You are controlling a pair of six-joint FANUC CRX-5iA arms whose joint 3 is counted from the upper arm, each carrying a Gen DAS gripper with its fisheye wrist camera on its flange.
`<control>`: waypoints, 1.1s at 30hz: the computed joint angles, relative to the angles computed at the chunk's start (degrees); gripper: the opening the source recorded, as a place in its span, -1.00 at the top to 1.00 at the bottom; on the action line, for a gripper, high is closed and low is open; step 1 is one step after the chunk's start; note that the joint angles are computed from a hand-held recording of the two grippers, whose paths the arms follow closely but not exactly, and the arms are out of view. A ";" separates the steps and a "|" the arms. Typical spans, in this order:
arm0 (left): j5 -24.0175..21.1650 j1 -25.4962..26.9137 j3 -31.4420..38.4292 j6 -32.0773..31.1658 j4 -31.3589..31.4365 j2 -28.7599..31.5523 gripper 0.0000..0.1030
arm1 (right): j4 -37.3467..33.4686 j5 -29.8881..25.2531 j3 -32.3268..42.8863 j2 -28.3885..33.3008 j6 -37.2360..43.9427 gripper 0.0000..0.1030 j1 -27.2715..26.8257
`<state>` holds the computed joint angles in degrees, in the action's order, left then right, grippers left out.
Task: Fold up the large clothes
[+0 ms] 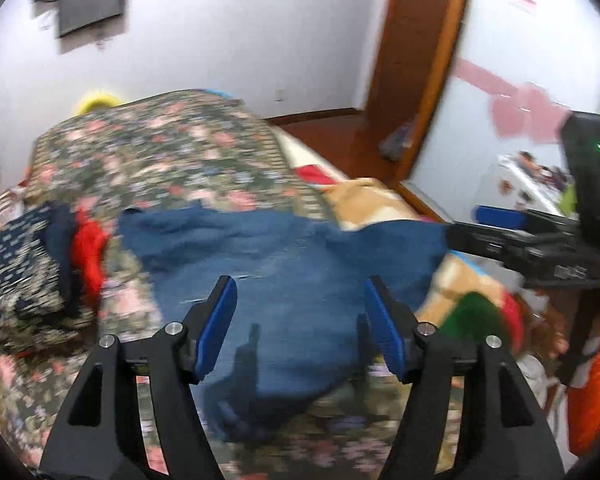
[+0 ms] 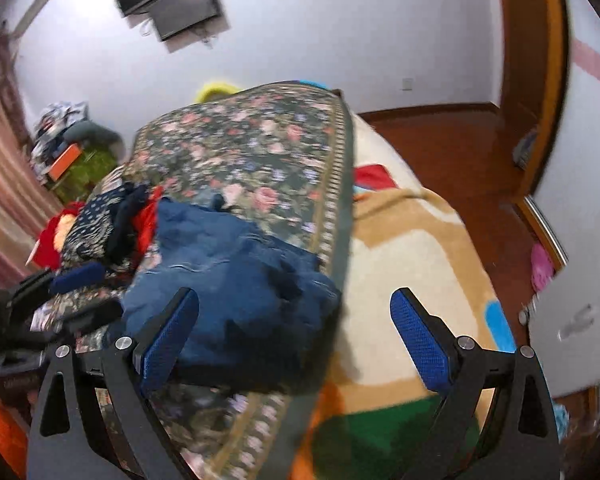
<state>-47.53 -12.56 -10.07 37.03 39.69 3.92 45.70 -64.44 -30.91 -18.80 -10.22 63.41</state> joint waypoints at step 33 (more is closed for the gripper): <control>-13.24 8.14 6.40 11.43 -0.48 11.69 -0.35 | -30.67 15.94 4.92 4.99 23.55 -0.99 -15.95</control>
